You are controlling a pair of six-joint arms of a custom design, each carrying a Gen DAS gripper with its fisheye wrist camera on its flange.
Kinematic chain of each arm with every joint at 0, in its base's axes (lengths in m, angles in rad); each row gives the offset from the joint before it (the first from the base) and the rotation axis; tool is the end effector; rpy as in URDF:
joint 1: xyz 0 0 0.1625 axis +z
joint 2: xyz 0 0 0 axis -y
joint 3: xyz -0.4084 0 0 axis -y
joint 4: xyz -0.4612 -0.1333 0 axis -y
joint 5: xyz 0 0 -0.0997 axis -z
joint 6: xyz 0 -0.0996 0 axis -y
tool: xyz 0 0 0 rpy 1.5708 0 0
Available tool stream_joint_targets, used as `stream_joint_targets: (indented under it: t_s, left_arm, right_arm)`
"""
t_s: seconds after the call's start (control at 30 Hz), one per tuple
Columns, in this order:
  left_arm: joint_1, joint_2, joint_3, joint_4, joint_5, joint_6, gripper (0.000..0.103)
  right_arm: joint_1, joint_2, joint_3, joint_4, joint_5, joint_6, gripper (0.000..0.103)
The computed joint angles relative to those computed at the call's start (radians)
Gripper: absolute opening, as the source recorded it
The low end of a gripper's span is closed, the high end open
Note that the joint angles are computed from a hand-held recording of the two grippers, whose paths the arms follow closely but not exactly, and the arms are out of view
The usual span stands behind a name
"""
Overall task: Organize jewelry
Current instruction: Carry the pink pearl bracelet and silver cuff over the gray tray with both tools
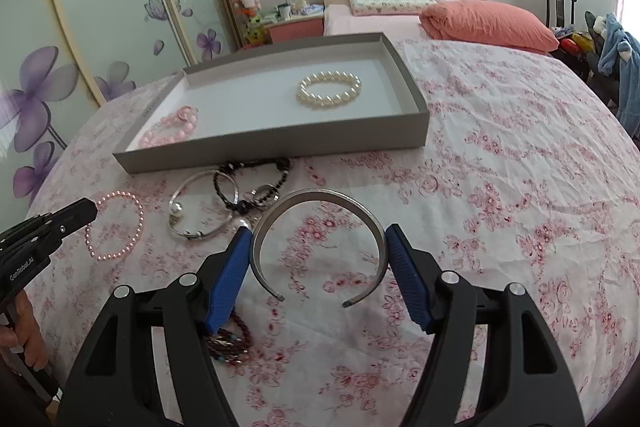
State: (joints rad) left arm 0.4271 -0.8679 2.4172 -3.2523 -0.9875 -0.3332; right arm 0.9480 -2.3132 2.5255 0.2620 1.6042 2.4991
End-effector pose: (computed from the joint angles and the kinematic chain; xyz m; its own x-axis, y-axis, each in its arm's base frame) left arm -0.2713 -0.3302 -0.0563 -0.6843 0.5552 -0.4728 0.7179 0.6267 -0.3031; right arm -0.0215 -0.2527 0.2321 -0.7957 0.2638 0.5453 -0.2628 0.6608 -0.7031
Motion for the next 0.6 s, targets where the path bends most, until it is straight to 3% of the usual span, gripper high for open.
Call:
stream_joint_targets:
  t_s: [0.6]
  left_arm:
    - [-0.081,0.001,0.022,-0.113,0.089,-0.026,0.006]
  right_arm:
    - [0.051,-0.242,0.103,-0.038,-0.108,-0.038,0.068]
